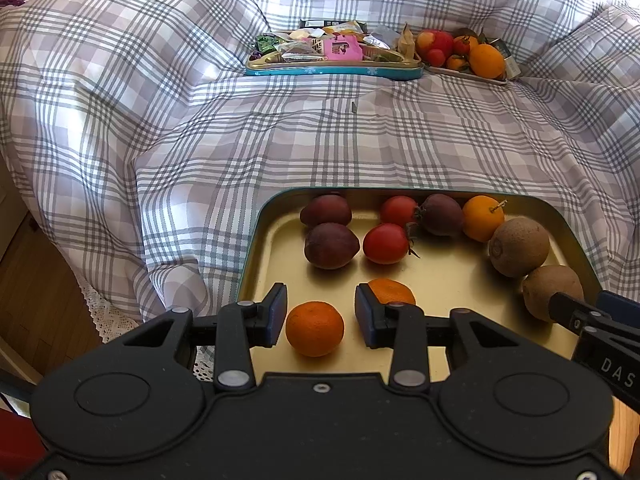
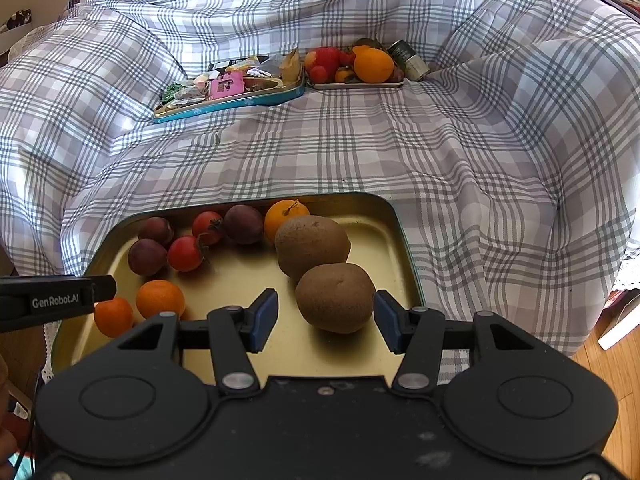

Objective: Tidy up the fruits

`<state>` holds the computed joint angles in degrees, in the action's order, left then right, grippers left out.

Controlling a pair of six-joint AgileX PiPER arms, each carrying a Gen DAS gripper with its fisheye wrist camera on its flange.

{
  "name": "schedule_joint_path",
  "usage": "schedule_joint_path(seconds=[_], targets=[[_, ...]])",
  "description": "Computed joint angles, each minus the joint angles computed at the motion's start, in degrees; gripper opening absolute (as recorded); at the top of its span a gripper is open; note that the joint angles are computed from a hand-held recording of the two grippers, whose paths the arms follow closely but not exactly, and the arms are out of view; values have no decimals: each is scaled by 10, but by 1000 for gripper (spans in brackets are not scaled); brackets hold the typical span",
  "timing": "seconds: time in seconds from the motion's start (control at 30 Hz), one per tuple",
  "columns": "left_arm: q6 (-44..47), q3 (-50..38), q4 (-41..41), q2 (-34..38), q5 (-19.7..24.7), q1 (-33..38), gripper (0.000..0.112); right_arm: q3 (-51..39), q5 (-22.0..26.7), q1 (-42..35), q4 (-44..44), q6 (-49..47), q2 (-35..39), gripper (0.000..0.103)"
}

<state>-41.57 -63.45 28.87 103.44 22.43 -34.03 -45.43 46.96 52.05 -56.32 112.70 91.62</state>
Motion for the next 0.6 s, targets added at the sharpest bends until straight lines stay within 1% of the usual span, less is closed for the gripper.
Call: schedule_joint_path(seconds=[0.6], targets=[[3,3,-4,-2,-1,1,46,5,-6,-2,3,6,-2,56]])
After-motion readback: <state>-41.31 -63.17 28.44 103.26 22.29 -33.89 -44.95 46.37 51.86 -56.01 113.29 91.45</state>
